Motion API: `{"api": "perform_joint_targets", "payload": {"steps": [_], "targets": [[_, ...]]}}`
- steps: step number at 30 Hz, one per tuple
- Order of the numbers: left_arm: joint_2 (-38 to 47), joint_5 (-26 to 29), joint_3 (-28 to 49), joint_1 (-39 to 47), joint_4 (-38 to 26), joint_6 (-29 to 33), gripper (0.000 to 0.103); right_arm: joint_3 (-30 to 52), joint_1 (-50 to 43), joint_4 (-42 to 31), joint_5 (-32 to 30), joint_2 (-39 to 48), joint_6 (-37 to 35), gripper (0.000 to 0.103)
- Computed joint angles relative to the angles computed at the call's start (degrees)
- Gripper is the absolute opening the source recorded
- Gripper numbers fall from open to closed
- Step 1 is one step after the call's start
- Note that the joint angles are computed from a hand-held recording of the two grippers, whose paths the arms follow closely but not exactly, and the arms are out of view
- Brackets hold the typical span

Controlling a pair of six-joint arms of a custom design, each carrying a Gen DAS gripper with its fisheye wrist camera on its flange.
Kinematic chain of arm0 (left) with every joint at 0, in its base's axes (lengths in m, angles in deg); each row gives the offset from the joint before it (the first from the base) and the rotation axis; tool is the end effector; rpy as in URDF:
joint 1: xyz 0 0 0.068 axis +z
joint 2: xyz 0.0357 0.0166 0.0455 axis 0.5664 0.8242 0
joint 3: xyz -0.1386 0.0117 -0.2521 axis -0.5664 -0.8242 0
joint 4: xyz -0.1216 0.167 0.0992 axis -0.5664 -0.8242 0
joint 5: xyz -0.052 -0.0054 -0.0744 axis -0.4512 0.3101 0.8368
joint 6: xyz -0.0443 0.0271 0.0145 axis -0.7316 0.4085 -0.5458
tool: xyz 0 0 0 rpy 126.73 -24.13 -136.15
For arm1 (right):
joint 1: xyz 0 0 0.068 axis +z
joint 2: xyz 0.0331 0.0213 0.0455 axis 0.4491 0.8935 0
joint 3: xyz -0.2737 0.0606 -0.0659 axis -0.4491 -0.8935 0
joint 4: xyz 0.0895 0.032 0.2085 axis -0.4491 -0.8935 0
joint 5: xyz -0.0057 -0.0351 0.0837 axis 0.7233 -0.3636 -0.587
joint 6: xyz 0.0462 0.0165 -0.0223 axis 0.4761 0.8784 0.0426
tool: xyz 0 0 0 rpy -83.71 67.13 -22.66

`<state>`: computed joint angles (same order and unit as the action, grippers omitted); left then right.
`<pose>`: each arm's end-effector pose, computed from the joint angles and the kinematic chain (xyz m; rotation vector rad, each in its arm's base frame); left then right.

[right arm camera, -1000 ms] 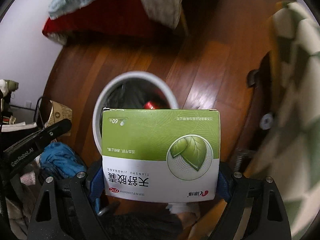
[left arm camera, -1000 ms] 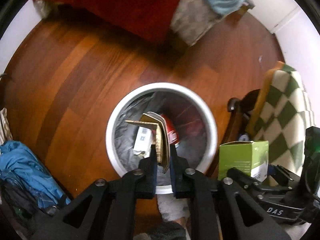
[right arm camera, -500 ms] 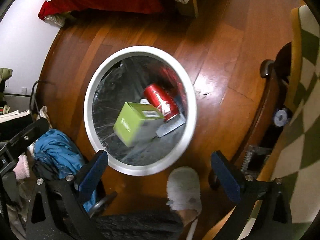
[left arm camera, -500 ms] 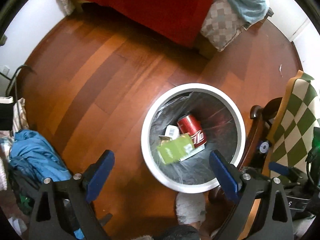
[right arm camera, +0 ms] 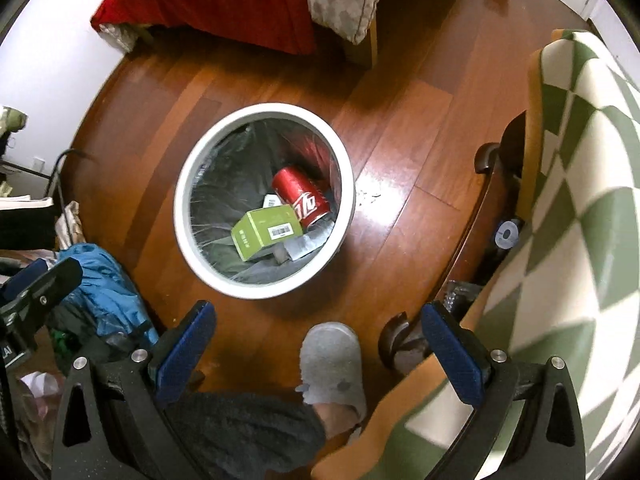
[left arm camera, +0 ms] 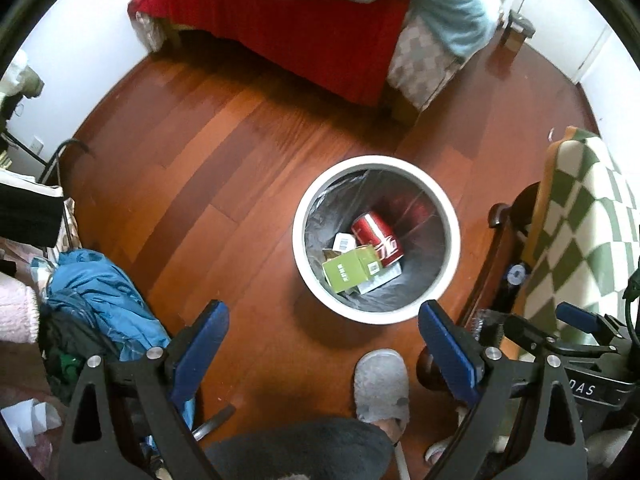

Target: Collect trash

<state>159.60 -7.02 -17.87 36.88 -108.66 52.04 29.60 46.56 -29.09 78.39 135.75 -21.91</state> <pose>0.2762 0.0130 0.1967 -0.3569 2.8185 0.0290 0.3437 0.1299 0.1215 -0.2940 3.0038 0.2781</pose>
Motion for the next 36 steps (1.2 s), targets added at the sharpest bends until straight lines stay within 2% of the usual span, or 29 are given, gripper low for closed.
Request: {"api": "perform_joint_targets", "payload": {"steps": [4, 8, 12, 16, 23, 26, 36], "targets": [[-7.7, -0.08, 0.89, -2.33, -5.85, -1.51, 0.097, -4.79, -1.7, -1.82, -1.78, -10.04, -1.0, 0.103], [-16.0, -0.48, 3.04, -5.32, -12.76, -3.21, 0.097, -7.15, -4.4, -6.95, -4.7, -21.3, -3.56, 0.103], [-22.35, -0.8, 6.48, -8.85, -19.52, -5.5, 0.097, -5.85, -7.38, -14.41, -7.97, -30.46, -6.87, 0.103], [-26.94, -0.97, 11.75, -12.87, -26.33, -7.8, 0.097, -1.29, -10.83, -23.6, -11.61, -37.48, -10.76, 0.103], [-30.44, -0.26, 20.65, -17.51, -35.15, -12.5, 0.097, 9.35, -15.42, -38.72, -17.36, -43.55, -16.33, 0.103], [-31.4, -1.62, 24.33, -20.19, -38.29, -14.78, 0.097, 14.6, -17.85, -45.12, -19.82, -44.69, -19.13, 0.103], [-32.73, -5.38, 31.94, -27.41, -44.48, -20.05, 0.097, 25.77, -20.66, -57.21, -23.82, -44.91, -23.5, 0.103]]}}
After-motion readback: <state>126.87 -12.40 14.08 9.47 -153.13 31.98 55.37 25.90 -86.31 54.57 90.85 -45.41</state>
